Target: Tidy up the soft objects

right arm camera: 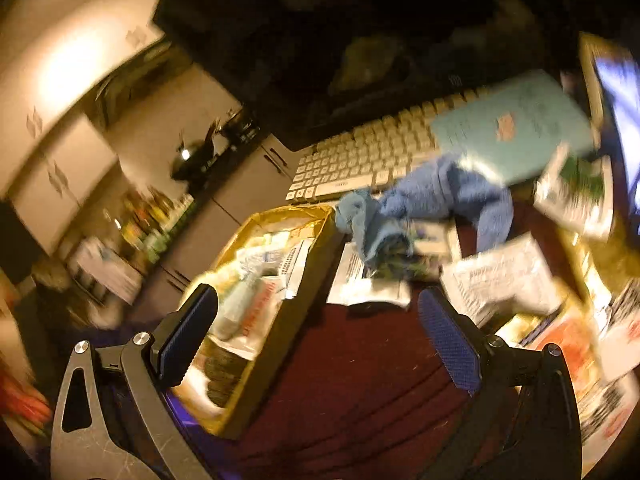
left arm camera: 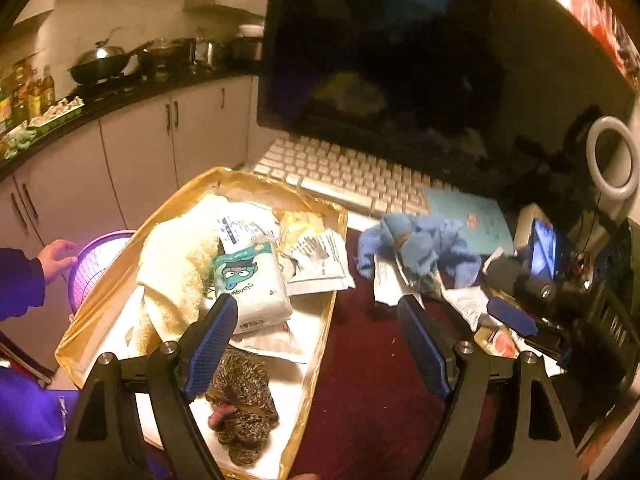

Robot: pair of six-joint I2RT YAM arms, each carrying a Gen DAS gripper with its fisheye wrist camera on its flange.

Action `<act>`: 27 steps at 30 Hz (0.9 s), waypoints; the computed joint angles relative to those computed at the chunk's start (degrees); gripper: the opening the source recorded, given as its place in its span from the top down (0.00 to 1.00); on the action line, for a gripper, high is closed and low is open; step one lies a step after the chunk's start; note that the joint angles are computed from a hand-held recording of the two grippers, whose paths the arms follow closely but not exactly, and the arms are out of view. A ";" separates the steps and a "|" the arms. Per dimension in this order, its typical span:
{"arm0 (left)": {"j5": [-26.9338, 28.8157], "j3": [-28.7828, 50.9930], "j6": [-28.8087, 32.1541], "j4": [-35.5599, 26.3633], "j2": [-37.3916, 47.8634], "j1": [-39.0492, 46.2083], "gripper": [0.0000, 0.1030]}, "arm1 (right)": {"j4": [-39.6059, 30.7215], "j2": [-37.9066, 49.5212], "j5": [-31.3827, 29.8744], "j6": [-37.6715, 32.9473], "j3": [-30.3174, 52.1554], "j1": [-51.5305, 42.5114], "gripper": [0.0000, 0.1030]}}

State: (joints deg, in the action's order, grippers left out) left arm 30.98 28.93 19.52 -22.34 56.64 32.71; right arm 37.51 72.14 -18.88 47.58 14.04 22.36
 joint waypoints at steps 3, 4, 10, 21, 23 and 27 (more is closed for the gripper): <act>-1.77 0.26 1.12 0.59 0.42 2.53 0.20 | 3.32 2.23 -0.97 3.12 0.22 1.35 0.01; -1.70 0.43 2.32 0.34 0.81 3.70 0.20 | 2.80 2.33 -0.46 3.05 1.04 2.67 0.01; -1.82 1.97 7.47 1.34 4.47 12.30 0.20 | -10.12 3.35 3.39 -7.46 12.94 13.28 0.01; -5.26 2.26 8.28 4.59 8.38 14.54 0.20 | -16.95 7.36 8.76 -11.57 20.30 20.24 0.01; -5.17 2.22 8.66 4.58 8.32 14.62 0.20 | -17.25 7.45 8.72 -11.62 20.58 20.19 0.01; -6.27 1.15 8.47 5.89 7.59 14.08 0.20 | -18.29 7.90 9.55 -12.01 21.33 20.72 0.01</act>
